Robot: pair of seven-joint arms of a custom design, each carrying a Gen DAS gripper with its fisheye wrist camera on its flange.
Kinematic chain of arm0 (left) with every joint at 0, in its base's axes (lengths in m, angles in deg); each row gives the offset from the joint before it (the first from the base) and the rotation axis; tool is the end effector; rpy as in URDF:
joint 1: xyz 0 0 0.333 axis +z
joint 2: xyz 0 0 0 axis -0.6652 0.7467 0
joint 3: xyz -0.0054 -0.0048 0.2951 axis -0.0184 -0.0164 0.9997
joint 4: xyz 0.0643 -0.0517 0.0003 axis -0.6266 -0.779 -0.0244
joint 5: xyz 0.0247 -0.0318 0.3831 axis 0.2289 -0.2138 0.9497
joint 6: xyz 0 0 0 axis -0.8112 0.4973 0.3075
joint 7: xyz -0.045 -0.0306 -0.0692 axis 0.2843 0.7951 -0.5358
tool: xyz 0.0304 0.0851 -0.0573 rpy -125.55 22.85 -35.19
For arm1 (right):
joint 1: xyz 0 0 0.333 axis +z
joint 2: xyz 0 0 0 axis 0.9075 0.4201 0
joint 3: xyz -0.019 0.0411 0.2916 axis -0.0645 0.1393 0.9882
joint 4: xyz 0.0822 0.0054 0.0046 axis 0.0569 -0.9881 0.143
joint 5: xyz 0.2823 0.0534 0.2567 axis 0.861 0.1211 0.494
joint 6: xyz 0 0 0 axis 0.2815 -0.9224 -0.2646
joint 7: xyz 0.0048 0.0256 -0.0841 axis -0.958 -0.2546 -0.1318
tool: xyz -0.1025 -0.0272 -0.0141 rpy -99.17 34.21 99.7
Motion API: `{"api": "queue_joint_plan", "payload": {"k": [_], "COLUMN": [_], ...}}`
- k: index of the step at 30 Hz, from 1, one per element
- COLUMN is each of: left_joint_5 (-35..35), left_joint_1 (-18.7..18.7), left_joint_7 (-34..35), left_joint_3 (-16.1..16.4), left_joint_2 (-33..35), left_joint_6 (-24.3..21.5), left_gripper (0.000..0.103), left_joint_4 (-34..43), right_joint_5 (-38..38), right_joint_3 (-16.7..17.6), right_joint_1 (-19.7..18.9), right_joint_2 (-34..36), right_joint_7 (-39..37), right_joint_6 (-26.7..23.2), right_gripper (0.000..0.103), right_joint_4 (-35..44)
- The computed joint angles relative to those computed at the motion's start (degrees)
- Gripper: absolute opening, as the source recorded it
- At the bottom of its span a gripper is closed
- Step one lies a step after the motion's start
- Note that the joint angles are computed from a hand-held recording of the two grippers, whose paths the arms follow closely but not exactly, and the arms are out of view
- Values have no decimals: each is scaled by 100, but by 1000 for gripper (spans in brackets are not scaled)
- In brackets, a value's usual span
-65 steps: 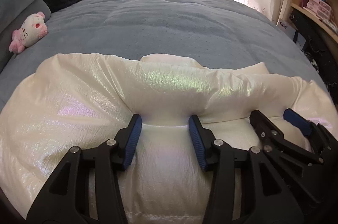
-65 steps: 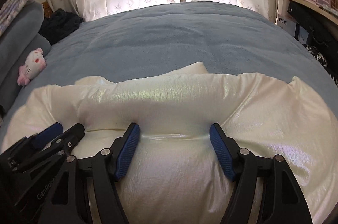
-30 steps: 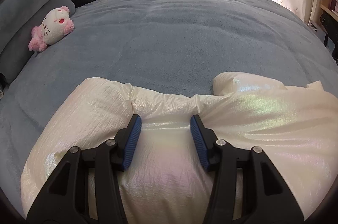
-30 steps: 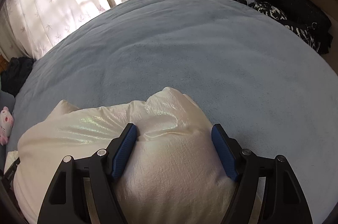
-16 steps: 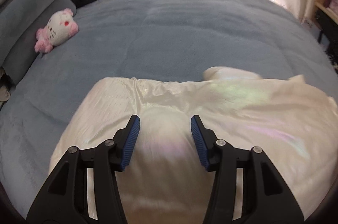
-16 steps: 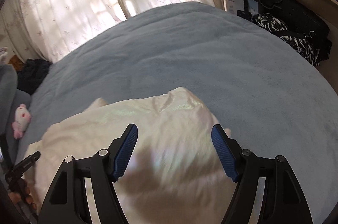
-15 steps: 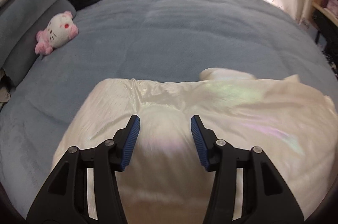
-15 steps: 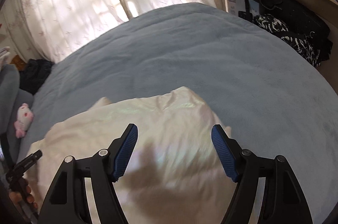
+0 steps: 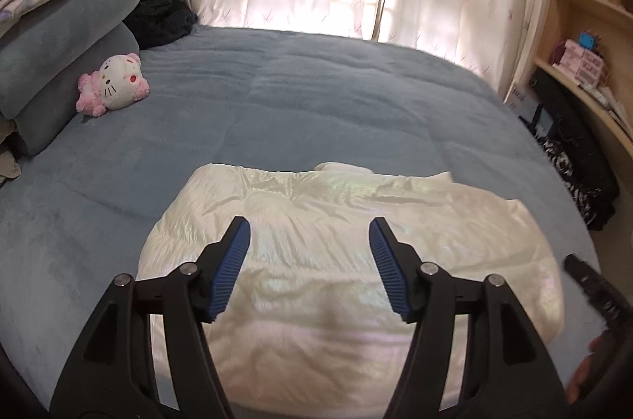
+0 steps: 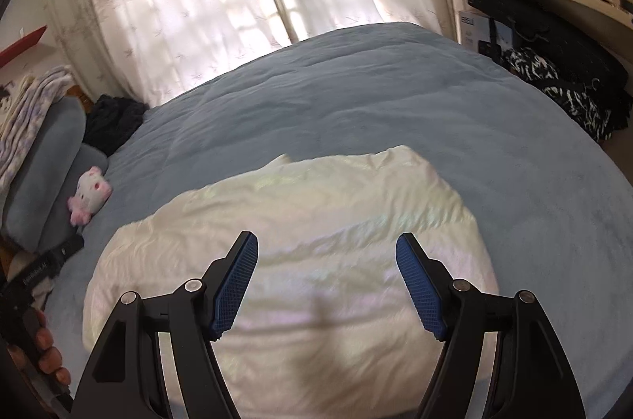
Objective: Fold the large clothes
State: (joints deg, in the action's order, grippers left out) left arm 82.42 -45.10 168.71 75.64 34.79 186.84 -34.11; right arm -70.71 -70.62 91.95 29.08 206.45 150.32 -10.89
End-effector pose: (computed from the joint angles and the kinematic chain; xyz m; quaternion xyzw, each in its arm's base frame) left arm 0.7343 -0.0820 0.6397 -0.6402 0.6468 -0.3418 0.2347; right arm 0.6368 0.2761 0.6016 -0.4192 0.7948 -0.3236 0.2964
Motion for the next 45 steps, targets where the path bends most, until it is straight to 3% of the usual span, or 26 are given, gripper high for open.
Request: {"api": "queue_joint_plan", "payload": {"k": [5, 13, 22, 30, 35, 40, 45], "left_joint_5": [-411, -1727, -2341, -2900, -3401, -5049, -5501], "left_joint_1": [193, 530, 573, 638, 727, 950, 1130], "left_joint_7": [194, 861, 1320, 1823, 2049, 2567, 2414], "left_joint_3": [-157, -264, -95, 25, 64, 79, 12], "left_joint_2": [-1178, -2523, -3177, -3316, -3183, -2908, -2460], "left_joint_6": [486, 1113, 1363, 1280, 1092, 702, 593], "left_gripper": [71, 79, 79, 79, 79, 79, 79], "left_joint_4": [-1686, -3690, -4974, -5690, -5823, -5769, -5546], "right_joint_5": [-157, -565, -843, -990, -725, -444, -263], "right_joint_3": [103, 186, 203, 199, 273, 295, 241], "right_joint_1": [306, 629, 815, 848, 685, 599, 601], "right_joint_2": [59, -122, -29, -46, -123, 8, 267], "right_joint_7": [-55, 453, 736, 942, 993, 926, 691], "right_joint_6": [-263, 83, 133, 282, 708, 963, 1073], "right_gripper": [74, 74, 74, 74, 74, 74, 74], "right_joint_4": [175, -164, -183, -456, -856, -948, -753]}}
